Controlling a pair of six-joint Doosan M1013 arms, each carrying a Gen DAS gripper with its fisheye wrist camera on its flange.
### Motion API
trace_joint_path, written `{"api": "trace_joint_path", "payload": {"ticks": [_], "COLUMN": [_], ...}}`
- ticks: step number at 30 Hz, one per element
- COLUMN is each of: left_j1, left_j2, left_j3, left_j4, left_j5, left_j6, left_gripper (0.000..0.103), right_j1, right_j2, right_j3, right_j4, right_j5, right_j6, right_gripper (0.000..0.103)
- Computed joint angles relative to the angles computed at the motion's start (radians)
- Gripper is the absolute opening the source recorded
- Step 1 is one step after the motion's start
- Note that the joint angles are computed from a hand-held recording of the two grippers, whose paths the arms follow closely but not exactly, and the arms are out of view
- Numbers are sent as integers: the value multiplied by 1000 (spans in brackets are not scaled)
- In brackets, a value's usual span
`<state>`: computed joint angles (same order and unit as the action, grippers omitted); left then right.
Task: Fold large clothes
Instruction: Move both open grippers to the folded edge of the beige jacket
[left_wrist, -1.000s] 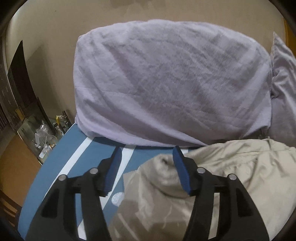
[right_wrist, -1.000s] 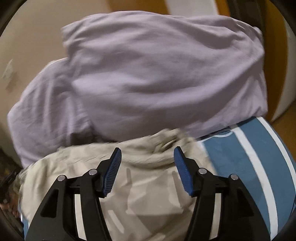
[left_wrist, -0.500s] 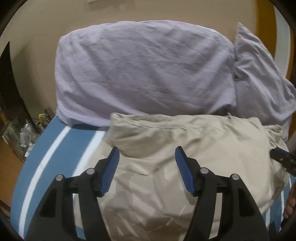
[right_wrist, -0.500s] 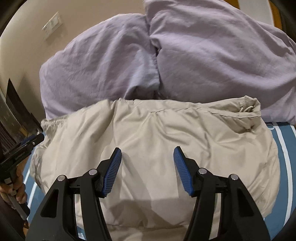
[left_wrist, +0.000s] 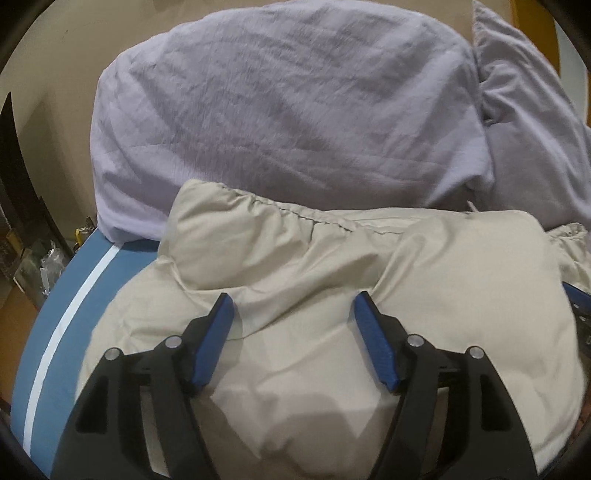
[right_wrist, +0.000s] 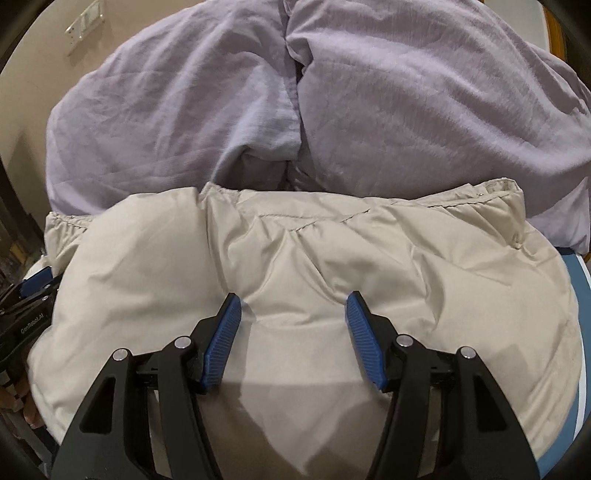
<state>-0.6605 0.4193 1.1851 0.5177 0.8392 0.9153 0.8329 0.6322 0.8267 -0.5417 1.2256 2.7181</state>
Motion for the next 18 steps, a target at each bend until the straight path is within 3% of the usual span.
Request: {"api": "trace_joint_path", "payload": {"ticks": [18], "left_j1": [27], "left_j2": [88], "left_j3": [-95], "left_j4": [-32], "left_j5": [21], "left_j6": [-14], "left_gripper": [76], "right_j1": [-30], "right_j2": [54], "right_j3": [-41], "right_j4": [-13], "right_j5": [17], "right_j6": [28], "right_gripper": [61]}}
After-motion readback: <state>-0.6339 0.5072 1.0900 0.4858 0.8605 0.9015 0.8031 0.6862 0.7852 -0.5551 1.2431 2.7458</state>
